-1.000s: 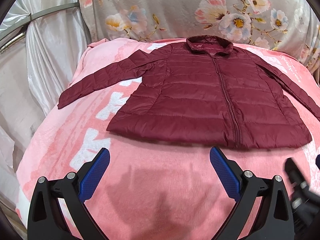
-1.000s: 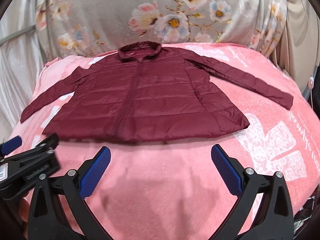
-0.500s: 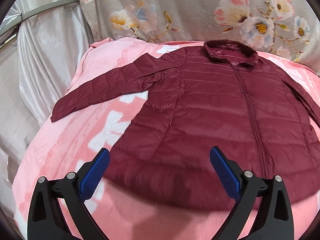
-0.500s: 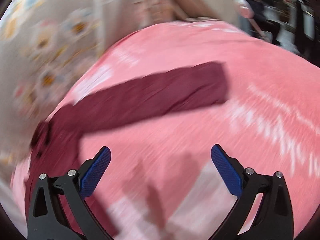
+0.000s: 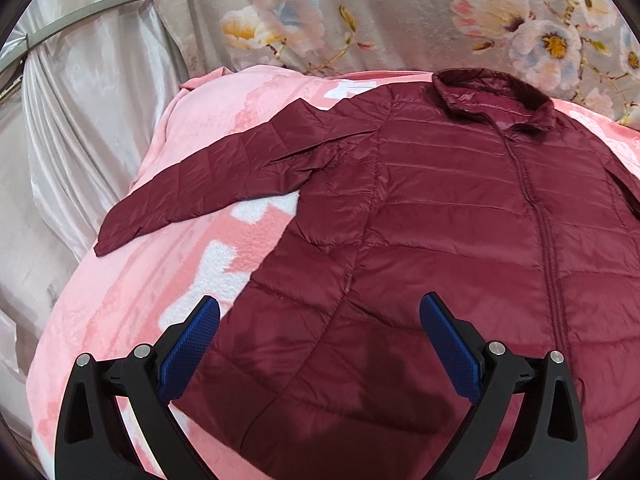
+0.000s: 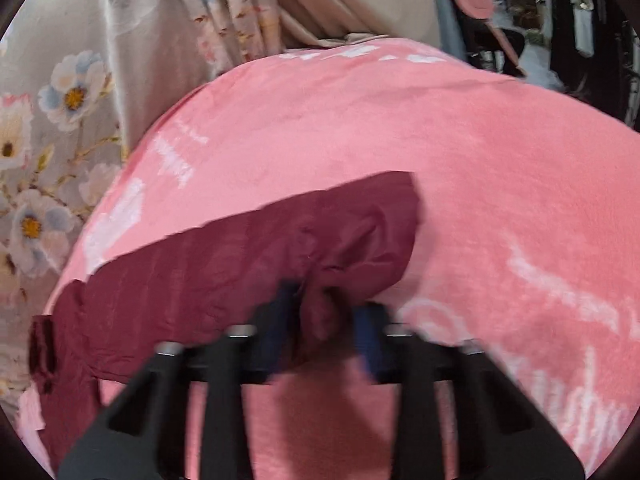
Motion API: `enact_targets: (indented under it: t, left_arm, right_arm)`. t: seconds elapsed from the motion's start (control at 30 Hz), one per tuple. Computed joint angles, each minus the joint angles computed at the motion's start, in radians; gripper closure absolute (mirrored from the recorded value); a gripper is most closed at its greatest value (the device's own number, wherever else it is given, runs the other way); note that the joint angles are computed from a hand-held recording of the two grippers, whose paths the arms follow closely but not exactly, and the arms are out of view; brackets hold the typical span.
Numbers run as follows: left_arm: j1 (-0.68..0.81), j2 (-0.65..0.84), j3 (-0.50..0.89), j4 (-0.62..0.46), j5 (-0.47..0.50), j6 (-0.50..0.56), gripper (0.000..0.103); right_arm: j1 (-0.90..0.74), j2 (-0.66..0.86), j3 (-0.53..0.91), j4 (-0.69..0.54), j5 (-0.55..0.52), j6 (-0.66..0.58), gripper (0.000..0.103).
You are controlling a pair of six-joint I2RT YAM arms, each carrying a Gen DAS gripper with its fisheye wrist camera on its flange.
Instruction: Fold large clothes
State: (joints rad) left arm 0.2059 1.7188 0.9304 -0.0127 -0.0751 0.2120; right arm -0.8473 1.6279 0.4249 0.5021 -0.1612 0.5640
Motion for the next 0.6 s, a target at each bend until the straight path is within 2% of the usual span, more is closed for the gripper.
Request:
enact_targets:
  t: [0.1,0.2,0.3,0.37,0.53,0.6]
  left_arm:
    - [-0.004,0.032,0.035,-0.004,-0.025,-0.008,0.005]
    - [-0.003,0.063,0.070,-0.013,-0.040,-0.015,0.005]
    - [0.002,0.087,0.096,-0.018,-0.045,-0.018,0.005]
    - [0.006,0.101,0.110,-0.018,-0.046,-0.017,0.005]
    - [0.027,0.136,0.142,-0.020,-0.026,-0.005,0.005]
    - [0.036,0.153,0.157,-0.025,-0.017,-0.001,0.005]
  right_arm:
    - [0.132,-0.109,0.037,-0.046,0.084,-0.006,0.096]
    - [0.380,-0.239,0.107,-0.116,0.211,-0.030,0.096]
    - [0.601,-0.237,0.216,-0.163,0.306,-0.075,0.096]
    - [0.779,-0.162,0.341,-0.186,0.365,-0.117,0.096]
    - [1.043,0.080,0.635,-0.253,0.410,-0.174,0.096]
    - [1.103,0.162,0.722,-0.276,0.422,-0.194,0.096]
